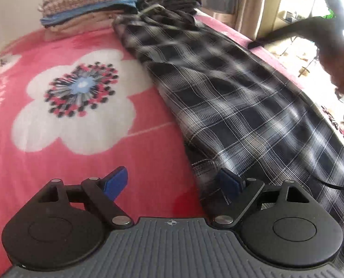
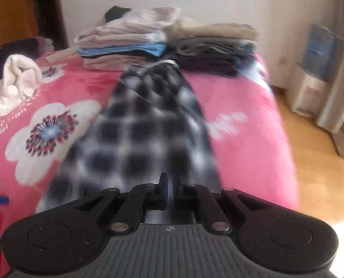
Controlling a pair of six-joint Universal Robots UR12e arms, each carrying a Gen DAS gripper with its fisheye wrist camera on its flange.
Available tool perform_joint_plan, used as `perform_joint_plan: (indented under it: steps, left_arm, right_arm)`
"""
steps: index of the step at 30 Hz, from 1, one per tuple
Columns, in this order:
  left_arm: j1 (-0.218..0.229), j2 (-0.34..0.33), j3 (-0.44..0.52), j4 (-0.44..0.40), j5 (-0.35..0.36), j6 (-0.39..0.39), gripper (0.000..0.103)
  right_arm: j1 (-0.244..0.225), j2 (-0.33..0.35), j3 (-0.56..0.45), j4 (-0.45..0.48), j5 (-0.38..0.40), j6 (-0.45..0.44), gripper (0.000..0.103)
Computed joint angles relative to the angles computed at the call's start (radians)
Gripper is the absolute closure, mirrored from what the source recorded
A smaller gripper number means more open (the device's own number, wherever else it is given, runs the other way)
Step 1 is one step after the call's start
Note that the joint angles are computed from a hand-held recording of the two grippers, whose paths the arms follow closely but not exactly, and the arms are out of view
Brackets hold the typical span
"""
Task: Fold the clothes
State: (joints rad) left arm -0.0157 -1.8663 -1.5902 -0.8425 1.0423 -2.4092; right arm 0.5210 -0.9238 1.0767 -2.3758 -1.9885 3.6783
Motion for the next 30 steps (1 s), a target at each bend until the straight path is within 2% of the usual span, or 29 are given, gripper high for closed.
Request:
perform_joint_plan:
  steps: [3,6,10,12,14,16,18,20,22,26,27,28,29,30]
  left_arm:
    - [-0.003,-0.005,-0.005,0.005,0.008,-0.012,0.017]
    - [-0.001,0.003,-0.026,0.038,0.006,-0.007,0.016]
    - [0.003,0.002,-0.03,0.041,-0.006,0.01,0.016]
    - [0.005,-0.001,-0.025,0.03,-0.013,0.005,0.015]
    - [0.006,-0.001,-0.027,0.032,-0.017,0.004,0.015]
    - [0.007,0.0,-0.034,0.045,-0.023,0.009,0.015]
    - [0.009,0.0,-0.037,0.05,-0.029,0.019,0.015]
    - [0.011,-0.001,-0.036,0.048,-0.033,0.026,0.015]
    - [0.012,-0.001,-0.037,0.047,-0.036,0.031,0.015]
    - [0.016,0.005,-0.048,0.059,-0.039,0.032,0.015]
    - [0.017,0.006,-0.051,0.062,-0.04,0.031,0.014]
    - [0.017,0.006,-0.052,0.065,-0.04,0.03,0.014]
    - [0.017,0.007,-0.053,0.066,-0.041,0.03,0.014]
    - [0.017,0.007,-0.053,0.066,-0.041,0.032,0.014]
  right_arm:
    - [-0.035,0.066,-0.079,0.009,0.054,0.0,0.1]
    - [-0.063,0.122,-0.155,0.073,0.015,0.039,0.1]
    - [-0.098,0.145,-0.178,0.009,-0.033,0.166,0.1]
    - [-0.101,0.149,-0.186,-0.044,-0.045,0.172,0.099]
    - [-0.105,0.149,-0.189,-0.094,0.028,0.107,0.099]
    - [-0.115,0.158,-0.205,-0.097,0.174,0.042,0.099]
    - [-0.122,0.186,-0.256,-0.03,0.292,-0.018,0.097]
    - [-0.119,0.243,-0.356,0.083,0.314,-0.082,0.089]
    - [-0.116,0.302,-0.454,0.154,0.24,-0.079,0.09]
    - [-0.124,0.345,-0.517,0.132,0.086,0.135,0.09]
    - [-0.124,0.343,-0.515,0.11,0.084,0.14,0.089]
    - [-0.125,0.335,-0.502,0.079,0.114,0.115,0.089]
    - [-0.126,0.327,-0.49,0.052,0.149,0.088,0.089]
    - [-0.13,0.316,-0.476,0.042,0.218,0.045,0.089]
